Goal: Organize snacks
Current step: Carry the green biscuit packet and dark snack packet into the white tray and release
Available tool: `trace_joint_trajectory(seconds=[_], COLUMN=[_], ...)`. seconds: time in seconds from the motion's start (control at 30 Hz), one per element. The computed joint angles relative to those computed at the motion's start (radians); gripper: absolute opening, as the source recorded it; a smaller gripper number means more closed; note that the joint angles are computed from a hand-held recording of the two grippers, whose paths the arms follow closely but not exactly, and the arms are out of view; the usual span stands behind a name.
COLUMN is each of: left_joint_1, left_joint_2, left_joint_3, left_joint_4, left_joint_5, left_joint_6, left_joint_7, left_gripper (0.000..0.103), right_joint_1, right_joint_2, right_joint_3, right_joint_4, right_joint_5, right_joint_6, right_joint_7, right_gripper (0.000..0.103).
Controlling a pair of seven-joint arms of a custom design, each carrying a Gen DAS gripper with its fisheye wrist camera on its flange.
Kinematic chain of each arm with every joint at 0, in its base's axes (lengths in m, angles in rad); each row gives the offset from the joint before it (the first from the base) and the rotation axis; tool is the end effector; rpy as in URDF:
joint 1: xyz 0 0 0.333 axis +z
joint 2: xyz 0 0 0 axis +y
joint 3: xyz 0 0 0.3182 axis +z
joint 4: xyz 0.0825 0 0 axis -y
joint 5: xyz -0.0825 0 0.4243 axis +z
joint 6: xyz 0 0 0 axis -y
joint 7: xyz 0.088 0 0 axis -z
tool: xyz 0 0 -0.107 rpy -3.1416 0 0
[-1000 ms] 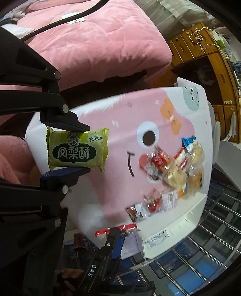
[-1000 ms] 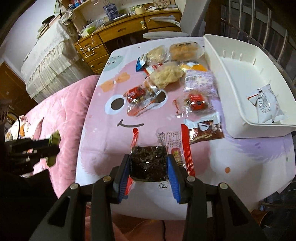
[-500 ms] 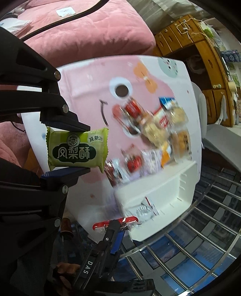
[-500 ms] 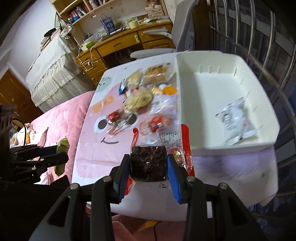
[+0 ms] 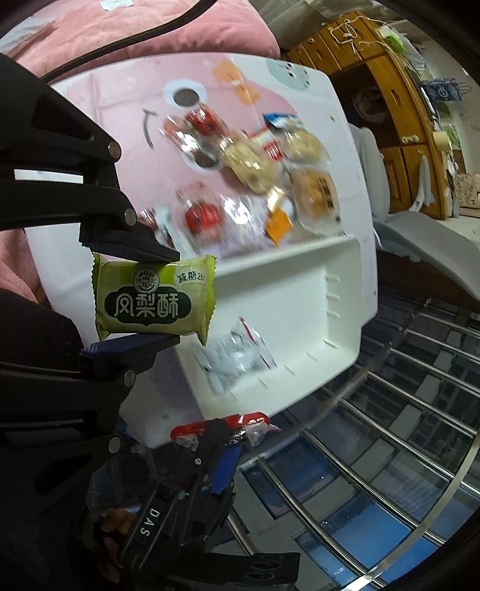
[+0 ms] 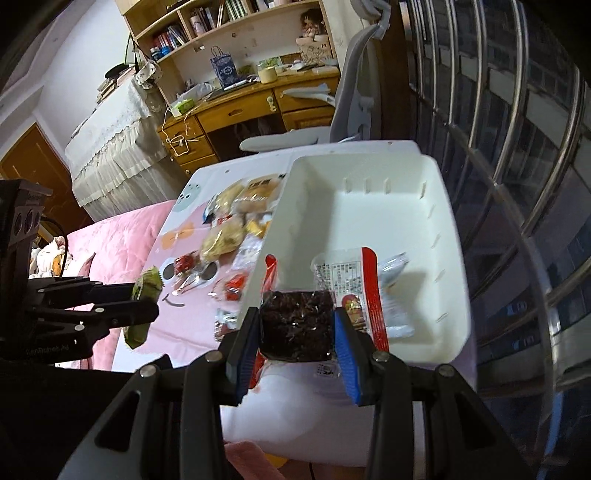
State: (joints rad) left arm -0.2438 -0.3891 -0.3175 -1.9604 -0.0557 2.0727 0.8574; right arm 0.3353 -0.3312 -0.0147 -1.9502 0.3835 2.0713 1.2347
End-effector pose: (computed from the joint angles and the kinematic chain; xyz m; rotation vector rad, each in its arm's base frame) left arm 0.4192 -0.3020 0.6777 -2.2252 1.8952 -0.6973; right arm 0.4958 0.1837 0.6687 -2.2320 1.2518 -0.0703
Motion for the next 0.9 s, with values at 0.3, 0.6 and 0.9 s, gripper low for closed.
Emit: trace_joint_trajectory(seconds=[0.3, 0.6, 0.9], left_joint_1=[-0.017, -0.069, -0.076], left_joint_2=[0.214, 0.335, 0.316], left_joint_3=[-0.022, 0.007, 0.021], left_joint_4=[0.189, 0.316, 0.303], left_joint_5=[0.085, 0.179, 0.235], left_joint_6=[0.081, 0.08, 0.057], left_joint_7=[-0.098, -0.169, -0.267], left_gripper=[0.035, 0.037, 0.064], right_joint_1=[-0.045, -0.1, -0.139], right_joint_2=[0.088, 0.177, 0.233], right_joint_3=[-0.041, -0.031, -0.013], right_joint_4=[0.11, 0.211, 0.259], right_joint_5=[0.051, 0.115, 0.133], right_joint_6=[-0.041, -0.073, -0.101], right_joint_7=[-0.115, -0.18, -0.152], right_gripper=[0.04, 0.041, 0.047])
